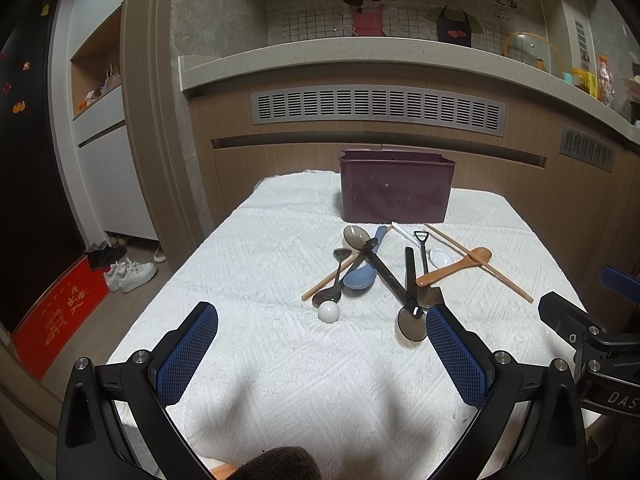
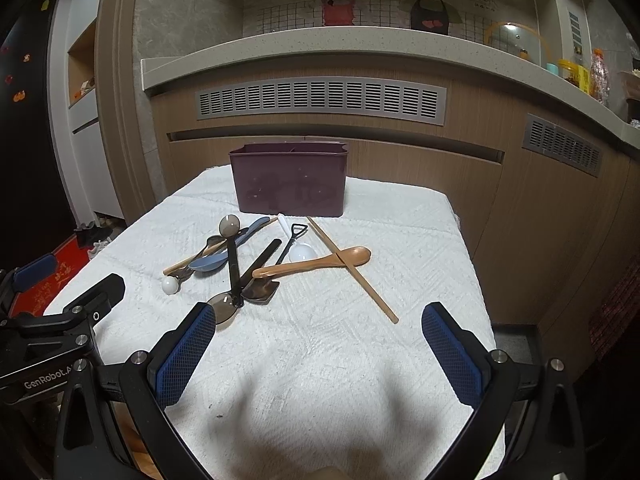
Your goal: Organize utensils
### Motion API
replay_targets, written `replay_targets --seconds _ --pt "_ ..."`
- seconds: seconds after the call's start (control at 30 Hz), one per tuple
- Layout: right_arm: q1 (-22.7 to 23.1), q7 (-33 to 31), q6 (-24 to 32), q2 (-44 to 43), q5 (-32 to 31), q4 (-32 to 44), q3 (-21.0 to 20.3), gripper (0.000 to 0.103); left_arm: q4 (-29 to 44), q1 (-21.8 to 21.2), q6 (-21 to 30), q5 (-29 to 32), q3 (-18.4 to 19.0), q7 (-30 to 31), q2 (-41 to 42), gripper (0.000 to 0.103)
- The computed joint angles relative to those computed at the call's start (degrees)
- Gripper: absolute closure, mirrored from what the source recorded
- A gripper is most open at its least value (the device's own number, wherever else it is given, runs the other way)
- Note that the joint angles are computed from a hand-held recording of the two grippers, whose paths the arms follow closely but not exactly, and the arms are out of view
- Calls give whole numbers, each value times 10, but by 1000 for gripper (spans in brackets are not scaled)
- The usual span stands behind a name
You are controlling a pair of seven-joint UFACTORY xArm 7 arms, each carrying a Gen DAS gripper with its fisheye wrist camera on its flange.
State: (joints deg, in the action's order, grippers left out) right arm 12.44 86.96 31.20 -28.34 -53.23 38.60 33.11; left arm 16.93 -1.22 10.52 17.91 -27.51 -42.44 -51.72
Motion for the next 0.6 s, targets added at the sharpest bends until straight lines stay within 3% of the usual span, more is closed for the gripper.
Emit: replay_targets --seconds 0.6 --pt "0 -6 5 -6 13 -1 -5 1 5 -6 14 -1 9 6 -8 0"
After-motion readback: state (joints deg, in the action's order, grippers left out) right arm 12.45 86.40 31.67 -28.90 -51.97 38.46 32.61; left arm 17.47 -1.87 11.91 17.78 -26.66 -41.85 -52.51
